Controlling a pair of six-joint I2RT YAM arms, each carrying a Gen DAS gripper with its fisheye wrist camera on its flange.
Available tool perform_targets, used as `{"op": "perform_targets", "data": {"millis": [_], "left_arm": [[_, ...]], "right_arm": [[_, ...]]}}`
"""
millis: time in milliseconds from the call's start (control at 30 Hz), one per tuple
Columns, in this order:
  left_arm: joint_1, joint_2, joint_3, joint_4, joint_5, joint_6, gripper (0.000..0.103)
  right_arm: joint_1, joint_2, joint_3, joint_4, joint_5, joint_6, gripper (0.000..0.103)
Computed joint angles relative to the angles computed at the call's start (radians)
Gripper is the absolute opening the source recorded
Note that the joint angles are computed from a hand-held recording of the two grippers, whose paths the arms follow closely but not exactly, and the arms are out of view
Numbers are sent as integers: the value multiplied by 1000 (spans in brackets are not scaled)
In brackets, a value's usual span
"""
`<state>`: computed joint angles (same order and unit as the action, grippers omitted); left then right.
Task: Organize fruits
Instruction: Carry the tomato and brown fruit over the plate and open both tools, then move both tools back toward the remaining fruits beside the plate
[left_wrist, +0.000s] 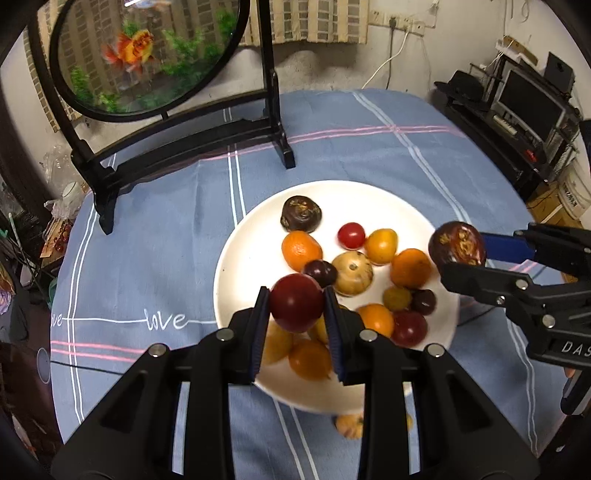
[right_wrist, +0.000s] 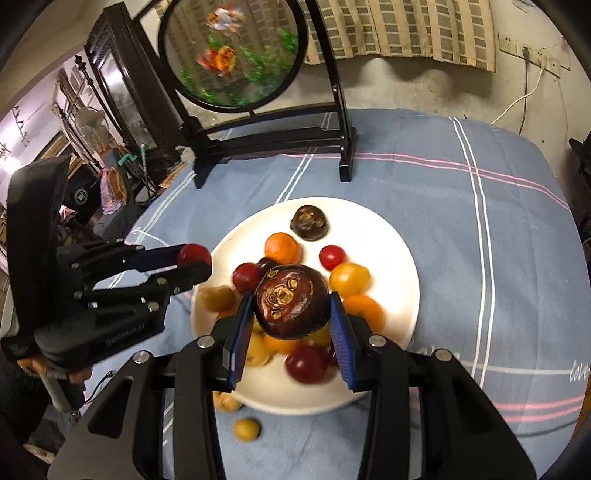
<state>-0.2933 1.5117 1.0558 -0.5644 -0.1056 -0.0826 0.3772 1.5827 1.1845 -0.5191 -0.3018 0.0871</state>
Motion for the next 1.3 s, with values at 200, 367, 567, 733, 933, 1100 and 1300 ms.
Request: {"op": "perform_targets", "data": {"millis": [200, 367, 567, 733, 933, 1100, 1300], "left_arm": [[8, 102, 27, 48, -13, 21, 54], [25, 117, 17, 82, -10, 12, 63], [61, 32, -36, 68, 26, -40, 67], [78, -111, -106, 28, 52, -76, 70], [65, -288, -144, -54, 48, -98, 72], [34, -414, -134, -127, 20, -104, 76], [0, -511, -103, -192, -17, -113, 79]], "right_arm": [[1, 161, 106, -14, 5, -6, 45], [-21, 182, 101, 16, -19, 24, 68], [-100, 64, -12, 49, -159, 110, 68], [-196, -116, -165, 73, -299, 218, 68], [-393, -485, -305, 122, -449, 381, 92], [-536, -749, -151, -7, -439, 319, 93], [-667, -966, 118, -115, -346, 210, 102]]}}
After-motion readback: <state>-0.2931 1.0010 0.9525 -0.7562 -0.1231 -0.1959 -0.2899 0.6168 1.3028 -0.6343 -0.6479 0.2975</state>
